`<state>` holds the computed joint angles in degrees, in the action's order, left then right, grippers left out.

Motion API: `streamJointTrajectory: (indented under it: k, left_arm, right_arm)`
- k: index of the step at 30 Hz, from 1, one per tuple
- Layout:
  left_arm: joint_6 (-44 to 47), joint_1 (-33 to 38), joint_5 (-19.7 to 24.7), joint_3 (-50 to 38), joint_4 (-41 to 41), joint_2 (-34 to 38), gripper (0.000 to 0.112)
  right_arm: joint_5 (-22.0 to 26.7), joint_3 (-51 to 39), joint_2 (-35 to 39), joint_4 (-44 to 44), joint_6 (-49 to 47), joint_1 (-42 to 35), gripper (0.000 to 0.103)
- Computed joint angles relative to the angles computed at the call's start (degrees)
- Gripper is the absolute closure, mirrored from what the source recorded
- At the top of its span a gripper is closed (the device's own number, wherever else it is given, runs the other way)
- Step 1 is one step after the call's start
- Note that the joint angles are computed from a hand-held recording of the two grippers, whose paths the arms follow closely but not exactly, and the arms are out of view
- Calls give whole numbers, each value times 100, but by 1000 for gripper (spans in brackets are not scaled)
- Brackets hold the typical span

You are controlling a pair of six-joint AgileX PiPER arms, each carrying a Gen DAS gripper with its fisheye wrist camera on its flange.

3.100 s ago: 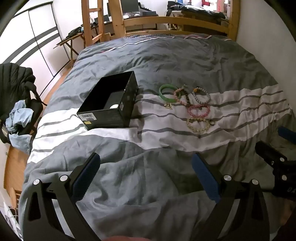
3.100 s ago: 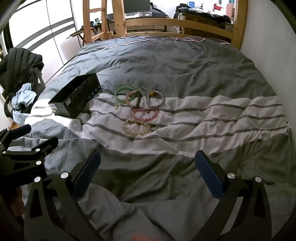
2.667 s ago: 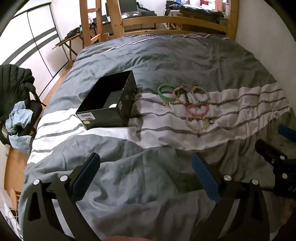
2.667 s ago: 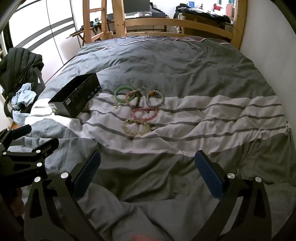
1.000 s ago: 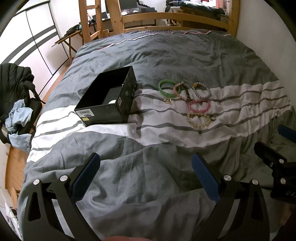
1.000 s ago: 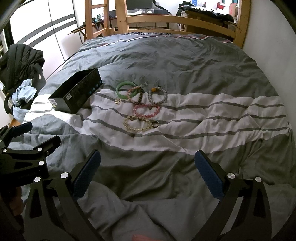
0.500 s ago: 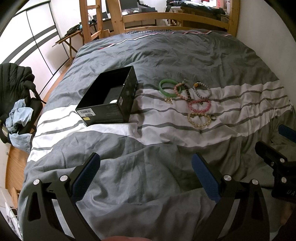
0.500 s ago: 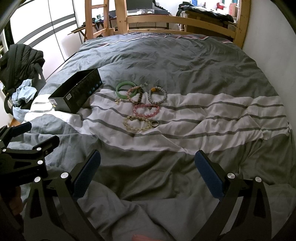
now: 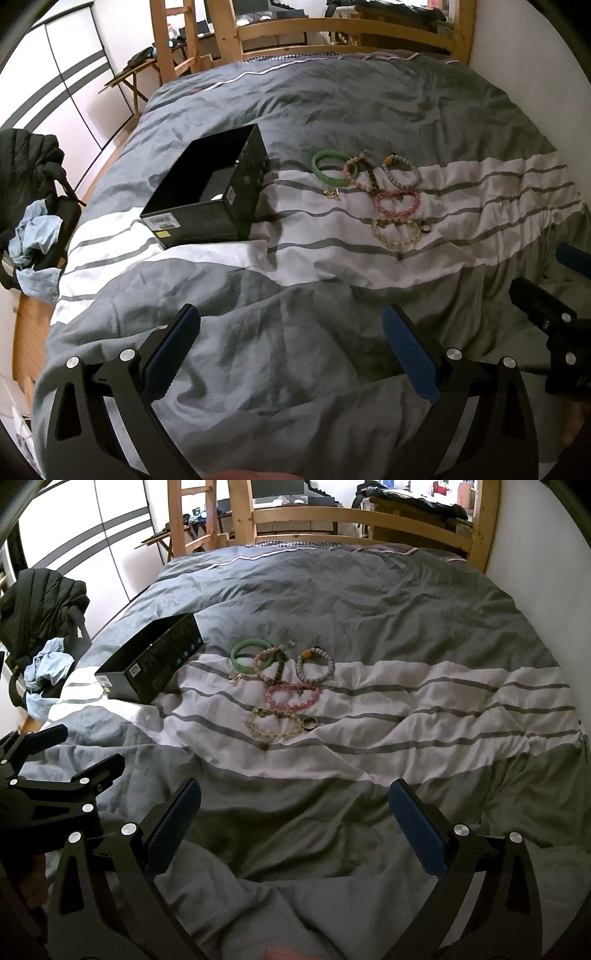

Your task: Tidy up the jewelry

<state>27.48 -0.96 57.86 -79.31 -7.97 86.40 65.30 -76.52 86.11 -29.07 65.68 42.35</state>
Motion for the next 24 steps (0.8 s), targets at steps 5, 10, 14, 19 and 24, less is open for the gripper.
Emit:
streamJointTrajectory:
  k: [5, 10, 14, 19, 24]
  left_arm:
    - [-168, -223, -12, -242, 0, 357, 15]
    - [-304, -567, -114, -590, 109, 824, 15]
    - [-419, -821, -50, -983, 229, 1296, 15]
    - [-491, -1044, 35, -1584, 279, 1956, 15]
    - [-494, -1181, 152, -2371, 210, 2704, 15]
  right_arm:
    - [-519, 335, -101, 111, -189, -298, 3]
    - [-946, 654, -117, 177, -317, -558, 3]
    - [-1205, 702, 2, 353, -593, -801, 3]
    - [-1792, 781, 196, 809, -1134, -1345, 3]
    - [-2787, 1074, 388, 1551, -1825, -1838, 3]
